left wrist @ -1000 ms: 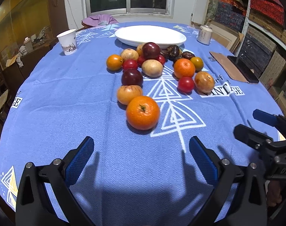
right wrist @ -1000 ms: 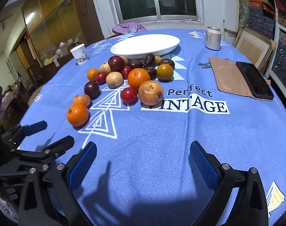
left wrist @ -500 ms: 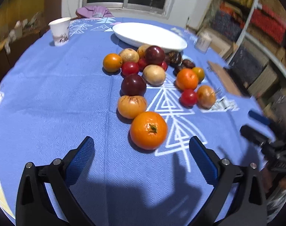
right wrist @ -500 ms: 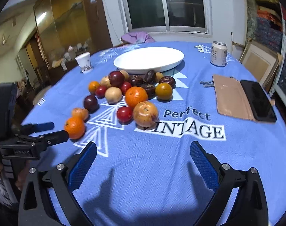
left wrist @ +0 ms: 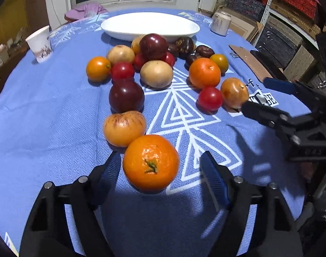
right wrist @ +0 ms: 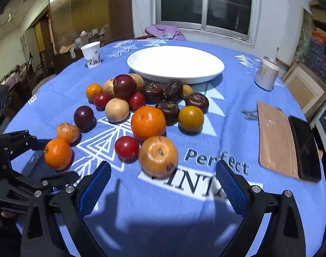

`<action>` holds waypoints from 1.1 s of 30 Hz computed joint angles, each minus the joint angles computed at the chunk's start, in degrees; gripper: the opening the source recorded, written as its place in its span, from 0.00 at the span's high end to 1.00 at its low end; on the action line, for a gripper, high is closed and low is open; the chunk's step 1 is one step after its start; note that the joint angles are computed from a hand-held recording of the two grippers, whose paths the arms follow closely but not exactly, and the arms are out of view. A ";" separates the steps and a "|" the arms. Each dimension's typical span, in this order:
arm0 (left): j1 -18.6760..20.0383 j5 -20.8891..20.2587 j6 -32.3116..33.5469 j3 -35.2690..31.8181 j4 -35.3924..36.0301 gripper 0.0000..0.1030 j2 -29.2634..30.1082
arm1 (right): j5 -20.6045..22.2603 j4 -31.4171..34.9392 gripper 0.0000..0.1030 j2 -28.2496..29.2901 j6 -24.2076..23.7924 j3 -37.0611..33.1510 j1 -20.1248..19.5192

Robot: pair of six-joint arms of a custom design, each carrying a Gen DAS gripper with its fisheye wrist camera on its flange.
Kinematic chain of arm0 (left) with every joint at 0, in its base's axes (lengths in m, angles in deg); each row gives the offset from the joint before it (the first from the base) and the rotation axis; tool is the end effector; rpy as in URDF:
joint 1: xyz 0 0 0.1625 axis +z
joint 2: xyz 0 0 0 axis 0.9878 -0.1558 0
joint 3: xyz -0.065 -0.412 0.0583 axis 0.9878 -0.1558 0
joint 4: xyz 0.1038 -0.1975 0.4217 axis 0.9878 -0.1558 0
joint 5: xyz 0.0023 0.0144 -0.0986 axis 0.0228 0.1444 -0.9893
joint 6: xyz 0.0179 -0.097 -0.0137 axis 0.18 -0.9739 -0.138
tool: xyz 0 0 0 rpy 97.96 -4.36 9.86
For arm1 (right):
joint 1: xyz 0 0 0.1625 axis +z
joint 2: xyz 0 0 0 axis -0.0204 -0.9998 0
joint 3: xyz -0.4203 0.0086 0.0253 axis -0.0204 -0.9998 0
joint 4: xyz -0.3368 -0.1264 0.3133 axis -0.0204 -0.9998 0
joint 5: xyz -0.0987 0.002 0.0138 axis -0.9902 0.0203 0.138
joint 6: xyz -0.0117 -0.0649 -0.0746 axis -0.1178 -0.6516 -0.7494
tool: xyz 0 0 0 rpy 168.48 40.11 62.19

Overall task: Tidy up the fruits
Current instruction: 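Reach the left tool to the orange and close its fingers on it, then carry the orange to the white plate with the left tool while the right tool carries a brown pear there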

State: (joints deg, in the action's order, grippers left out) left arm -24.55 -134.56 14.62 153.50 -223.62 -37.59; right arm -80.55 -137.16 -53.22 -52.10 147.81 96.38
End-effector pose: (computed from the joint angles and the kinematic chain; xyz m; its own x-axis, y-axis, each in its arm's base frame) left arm -0.2435 -0.6889 0.0459 -0.6038 0.6485 -0.4635 0.7433 0.6681 -0.0335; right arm 0.1274 -0.6305 0.1844 -0.6982 0.0914 0.7100 -0.4162 0.7551 -0.5065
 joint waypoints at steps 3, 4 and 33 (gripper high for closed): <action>0.14 -1.40 0.64 0.27 -0.44 0.27 -0.16 | 1.06 1.76 0.18 0.61 0.43 -1.42 -0.85; 0.19 -1.66 0.49 0.28 -0.55 0.27 -0.15 | 1.42 1.98 0.21 0.69 0.80 -1.64 -1.07; 1.42 -4.05 -3.00 2.05 -4.68 0.56 -1.60 | 11.32 9.38 0.58 -2.33 7.35 -0.82 -4.05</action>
